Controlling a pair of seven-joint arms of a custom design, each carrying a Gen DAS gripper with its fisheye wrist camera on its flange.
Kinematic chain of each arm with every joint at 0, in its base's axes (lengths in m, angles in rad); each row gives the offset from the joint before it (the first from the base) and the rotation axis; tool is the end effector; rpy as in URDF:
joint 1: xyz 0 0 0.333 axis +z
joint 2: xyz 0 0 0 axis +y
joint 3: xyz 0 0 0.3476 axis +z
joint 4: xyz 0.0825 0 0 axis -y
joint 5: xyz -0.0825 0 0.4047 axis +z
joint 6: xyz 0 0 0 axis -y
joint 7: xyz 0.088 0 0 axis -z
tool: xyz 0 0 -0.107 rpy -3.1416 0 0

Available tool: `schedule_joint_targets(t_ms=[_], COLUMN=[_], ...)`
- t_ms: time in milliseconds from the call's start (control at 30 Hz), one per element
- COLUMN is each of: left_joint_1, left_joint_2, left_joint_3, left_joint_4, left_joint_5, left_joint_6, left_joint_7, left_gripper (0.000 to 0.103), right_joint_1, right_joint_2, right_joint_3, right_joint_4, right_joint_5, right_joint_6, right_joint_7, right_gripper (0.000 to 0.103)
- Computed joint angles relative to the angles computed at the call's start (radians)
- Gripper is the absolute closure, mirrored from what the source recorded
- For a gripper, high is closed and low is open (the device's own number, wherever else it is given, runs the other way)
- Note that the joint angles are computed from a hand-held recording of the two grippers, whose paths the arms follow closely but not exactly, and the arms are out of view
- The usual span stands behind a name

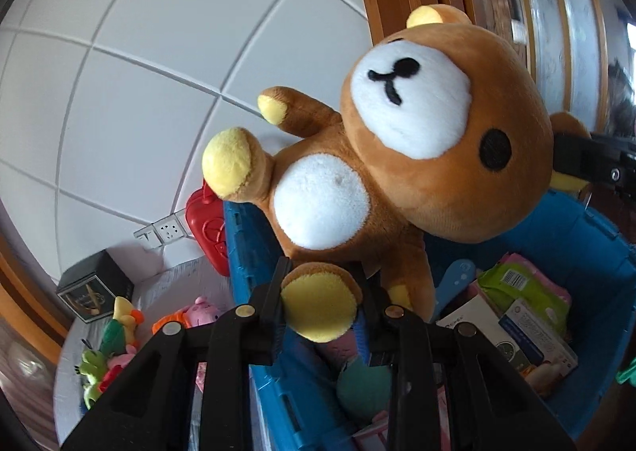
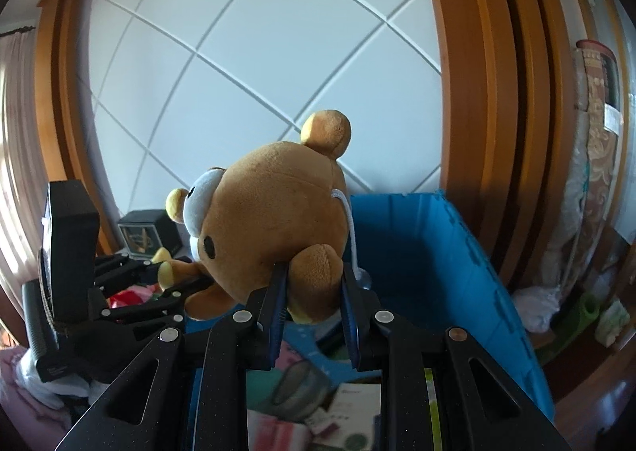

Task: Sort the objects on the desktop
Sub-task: 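Lift the teddy bear with the right gripper and carry it over the blue bin, then open the right gripper to drop the teddy bear into the blue bin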

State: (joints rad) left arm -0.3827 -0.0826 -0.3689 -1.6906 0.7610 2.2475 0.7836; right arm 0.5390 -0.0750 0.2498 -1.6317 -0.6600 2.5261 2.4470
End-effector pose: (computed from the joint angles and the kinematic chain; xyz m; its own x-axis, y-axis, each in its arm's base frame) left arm 0.4427 -0.4020 0.7252 -0.1547 -0.9647 -0.2132 -0.5533 0.2634 -0.7902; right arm 0.4120 0.4348 0.7823 0.3206 -0.9427 -0.0918 -0.4447 -0.0642 -0.8934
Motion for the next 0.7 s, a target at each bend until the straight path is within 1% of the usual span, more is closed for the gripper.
schedule_joint_targets(t_ms=[67,200,233,333,400,467,533,600,667,700], left_joint_1=[-0.01,-0.044,-0.055,-0.086,-0.102,-0.111,-0.114,-0.111,-0.105,-0.102], left_joint_2=[0.041,0.09,0.097,0.123,0.129,0.127,0.12,0.105,0.09,0.083], left_joint_3=[-0.006,0.009,0.013,0.021,0.029,0.036,0.041,0.044,0.042,0.04], left_joint_4=[0.048,0.11,0.12,0.153,0.164,0.165,0.161,0.149,0.133,0.126], left_joint_5=[0.002,-0.001,0.005,0.036,0.047,0.045,0.047,0.04,0.033,0.03], left_joint_6=[-0.044,-0.093,-0.11,-0.157,-0.174,-0.182,-0.188,-0.178,-0.169,-0.166], left_joint_7=[0.022,0.072,0.079,0.092,0.095,0.102,0.097,0.092,0.09,0.092], left_gripper=[0.076,0.073,0.07,0.069,0.067,0.063,0.058,0.056,0.054,0.051], right_joint_1=[-0.007,-0.026,-0.028,-0.04,-0.046,-0.048,-0.051,-0.053,-0.053,-0.052], right_joint_2=[0.002,-0.008,-0.009,-0.013,-0.017,-0.024,-0.029,-0.033,-0.039,-0.043], right_joint_3=[-0.017,-0.03,-0.029,-0.03,-0.028,-0.033,-0.028,-0.024,-0.018,-0.016], right_joint_4=[-0.007,-0.035,-0.036,-0.043,-0.047,-0.058,-0.061,-0.067,-0.069,-0.074], right_joint_5=[0.045,0.089,0.097,0.099,0.086,0.115,0.107,0.096,0.087,0.084], right_joint_6=[0.017,0.04,0.037,0.017,-0.001,0.005,-0.016,-0.024,-0.041,-0.046], right_joint_7=[-0.037,-0.068,-0.061,-0.034,-0.023,-0.035,-0.029,-0.029,-0.022,-0.019], right_gripper=[0.079,0.078,0.076,0.074,0.073,0.067,0.063,0.059,0.05,0.039])
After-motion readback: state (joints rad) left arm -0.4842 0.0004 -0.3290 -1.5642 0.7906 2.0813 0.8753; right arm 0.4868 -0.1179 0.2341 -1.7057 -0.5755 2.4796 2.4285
